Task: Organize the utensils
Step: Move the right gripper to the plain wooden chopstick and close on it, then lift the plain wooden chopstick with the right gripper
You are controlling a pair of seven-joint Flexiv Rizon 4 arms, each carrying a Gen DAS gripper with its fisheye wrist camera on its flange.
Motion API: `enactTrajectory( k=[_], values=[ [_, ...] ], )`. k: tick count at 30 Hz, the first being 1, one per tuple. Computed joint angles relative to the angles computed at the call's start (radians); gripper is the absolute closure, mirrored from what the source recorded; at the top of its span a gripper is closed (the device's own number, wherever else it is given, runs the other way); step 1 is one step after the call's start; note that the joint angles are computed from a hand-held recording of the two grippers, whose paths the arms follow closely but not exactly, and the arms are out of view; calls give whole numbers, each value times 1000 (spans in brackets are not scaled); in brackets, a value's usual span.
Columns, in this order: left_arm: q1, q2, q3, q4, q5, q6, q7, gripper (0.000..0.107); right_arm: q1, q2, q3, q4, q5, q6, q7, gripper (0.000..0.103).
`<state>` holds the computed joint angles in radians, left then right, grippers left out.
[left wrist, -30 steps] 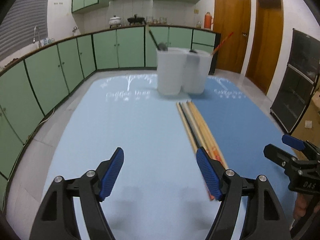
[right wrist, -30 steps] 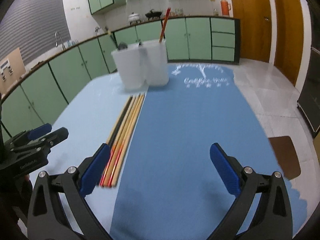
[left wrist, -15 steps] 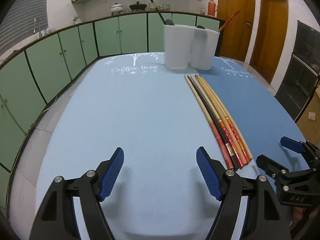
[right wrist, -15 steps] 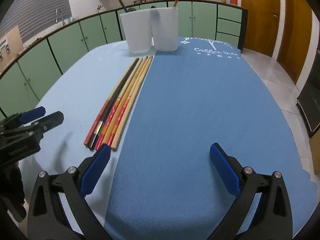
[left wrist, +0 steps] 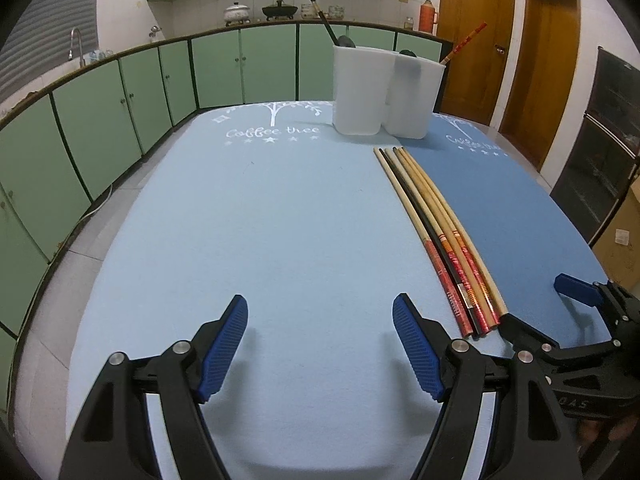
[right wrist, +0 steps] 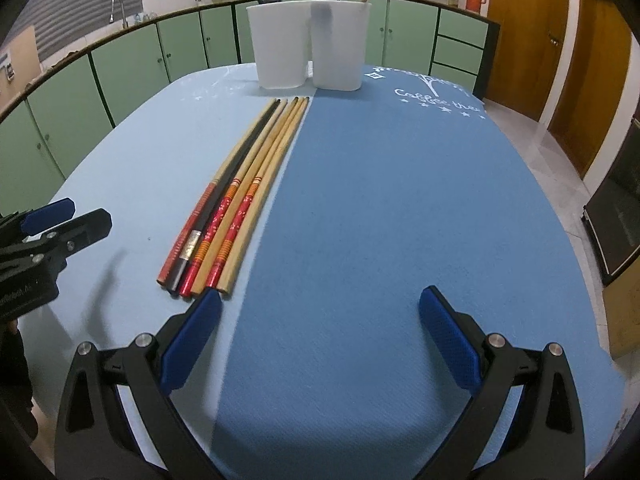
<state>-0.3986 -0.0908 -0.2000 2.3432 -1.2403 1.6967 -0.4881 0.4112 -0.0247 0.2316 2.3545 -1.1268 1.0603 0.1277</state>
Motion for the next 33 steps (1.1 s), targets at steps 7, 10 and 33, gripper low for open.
enactTrajectory(
  k=[7, 10, 33],
  values=[
    [-4, 5, 4, 4, 5, 3, 6, 33, 9, 1, 6, -6, 25, -41, -2, 7],
    [-6, 8, 3, 5, -9, 4, 20, 33, 11, 19, 13, 2, 44, -85, 13, 7],
    [6, 24, 23, 36, 255, -112, -151, 33, -69, 32, -23, 42, -156, 134, 102, 97]
  ],
)
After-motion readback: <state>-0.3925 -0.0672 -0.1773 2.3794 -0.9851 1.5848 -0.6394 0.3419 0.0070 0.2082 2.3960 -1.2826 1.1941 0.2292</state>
